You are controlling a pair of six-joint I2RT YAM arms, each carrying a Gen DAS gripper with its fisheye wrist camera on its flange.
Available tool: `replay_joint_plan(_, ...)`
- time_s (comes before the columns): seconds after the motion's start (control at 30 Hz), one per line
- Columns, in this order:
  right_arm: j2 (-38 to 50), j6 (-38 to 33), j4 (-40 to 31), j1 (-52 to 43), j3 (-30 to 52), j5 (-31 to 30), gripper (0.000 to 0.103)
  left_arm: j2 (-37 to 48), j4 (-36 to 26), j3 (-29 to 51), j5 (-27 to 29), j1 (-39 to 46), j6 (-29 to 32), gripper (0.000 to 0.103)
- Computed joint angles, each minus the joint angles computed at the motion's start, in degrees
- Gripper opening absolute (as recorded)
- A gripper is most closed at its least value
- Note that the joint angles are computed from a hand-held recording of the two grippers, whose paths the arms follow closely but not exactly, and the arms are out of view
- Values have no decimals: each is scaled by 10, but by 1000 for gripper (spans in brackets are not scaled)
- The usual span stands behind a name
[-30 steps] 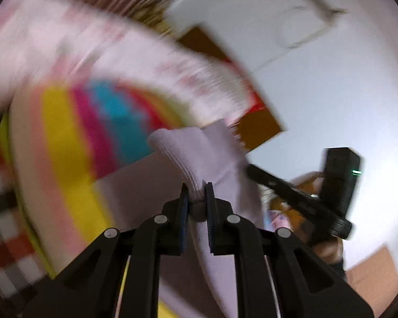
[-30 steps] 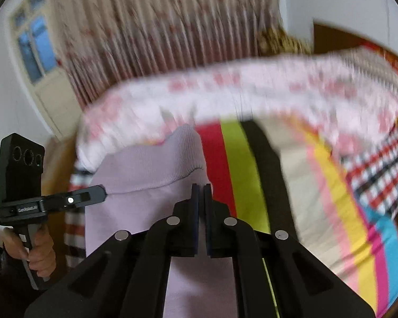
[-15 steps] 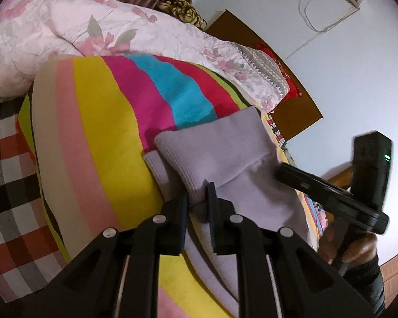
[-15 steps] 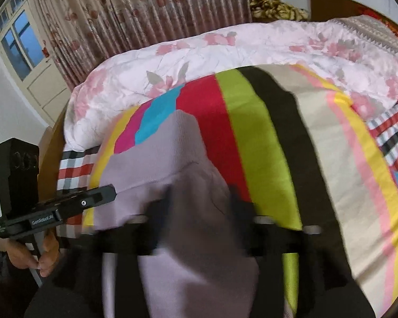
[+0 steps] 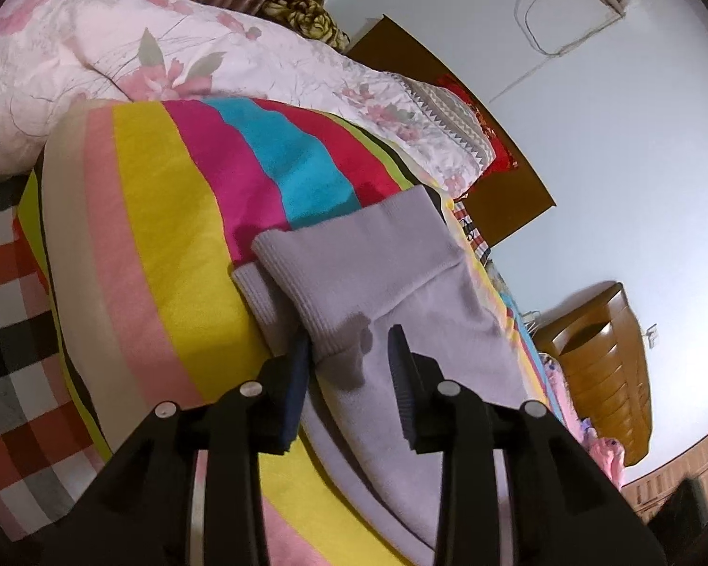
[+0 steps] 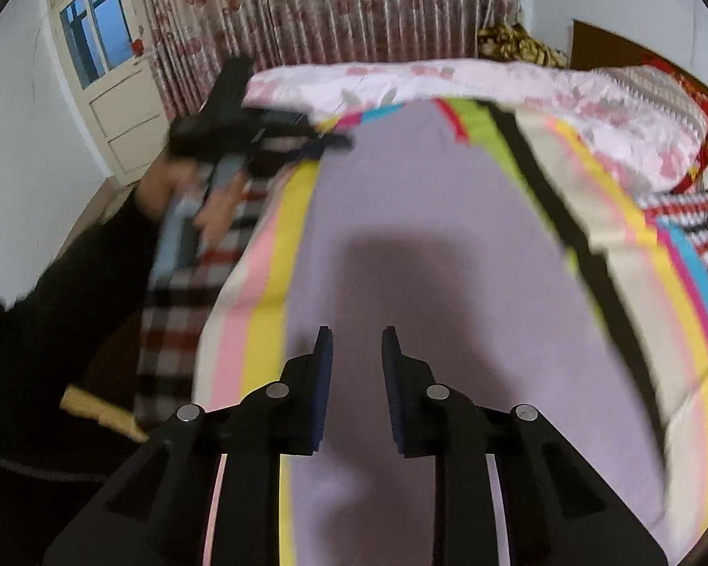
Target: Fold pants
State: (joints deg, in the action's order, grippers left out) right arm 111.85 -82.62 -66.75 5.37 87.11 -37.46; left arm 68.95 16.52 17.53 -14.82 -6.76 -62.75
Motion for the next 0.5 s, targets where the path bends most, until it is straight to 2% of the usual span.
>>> replay_joint_plan(0.07, -21, -9, 24, -11, -49, 13, 22, 7, 12, -5, 5, 4, -3, 32)
replay_joint_plan(0.17, -62, 3, 96, -3, -118, 27, 22, 5, 8, -5, 2, 2, -6, 32)
replay_joint_plan(0.37, -106, 4, 185, 17, -180, 44, 23, 9, -10, 2, -5, -5, -2, 32)
replay_joint_plan(0.5, -154, -14, 282, 23, -255, 48, 23, 23, -9, 6, -12, -7, 4, 32)
